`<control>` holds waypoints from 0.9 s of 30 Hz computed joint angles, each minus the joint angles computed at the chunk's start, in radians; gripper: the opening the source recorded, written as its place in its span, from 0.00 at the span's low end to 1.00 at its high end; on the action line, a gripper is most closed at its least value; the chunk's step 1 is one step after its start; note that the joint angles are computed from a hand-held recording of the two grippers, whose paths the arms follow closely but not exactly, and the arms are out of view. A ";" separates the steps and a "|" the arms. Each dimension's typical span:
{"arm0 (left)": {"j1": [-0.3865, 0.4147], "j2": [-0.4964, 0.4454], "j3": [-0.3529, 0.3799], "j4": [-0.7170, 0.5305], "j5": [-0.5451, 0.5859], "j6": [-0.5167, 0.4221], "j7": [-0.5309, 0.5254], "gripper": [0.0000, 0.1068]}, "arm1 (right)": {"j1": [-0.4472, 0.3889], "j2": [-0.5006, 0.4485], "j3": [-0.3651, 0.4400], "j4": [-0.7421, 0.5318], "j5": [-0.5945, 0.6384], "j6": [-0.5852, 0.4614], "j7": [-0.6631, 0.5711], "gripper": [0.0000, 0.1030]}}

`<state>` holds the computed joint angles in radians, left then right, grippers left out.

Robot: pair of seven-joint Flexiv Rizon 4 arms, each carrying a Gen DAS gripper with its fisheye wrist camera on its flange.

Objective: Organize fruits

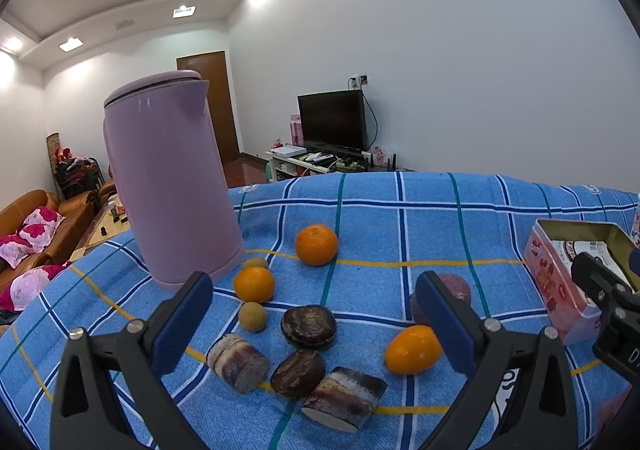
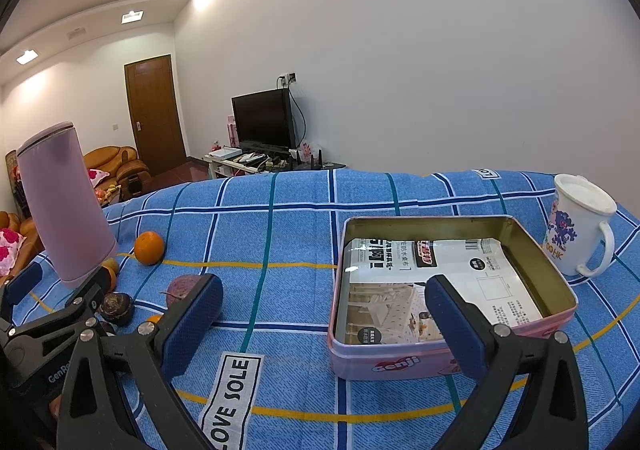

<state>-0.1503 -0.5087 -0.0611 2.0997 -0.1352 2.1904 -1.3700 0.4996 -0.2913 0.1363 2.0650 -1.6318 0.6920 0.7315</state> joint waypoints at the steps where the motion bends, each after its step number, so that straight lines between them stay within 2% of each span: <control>1: 0.000 0.000 0.000 0.000 0.000 0.000 0.000 0.96 | -0.001 0.001 0.000 0.001 -0.002 0.002 0.002 0.99; 27: -0.009 0.001 0.004 -0.003 -0.009 -0.010 0.008 0.96 | -0.005 0.000 -0.001 0.001 -0.002 0.008 -0.002 0.99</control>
<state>-0.1597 -0.5072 -0.0574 2.0966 -0.1440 2.1803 -1.3622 0.4947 -0.2913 0.1356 2.0660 -1.6336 0.7002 0.7296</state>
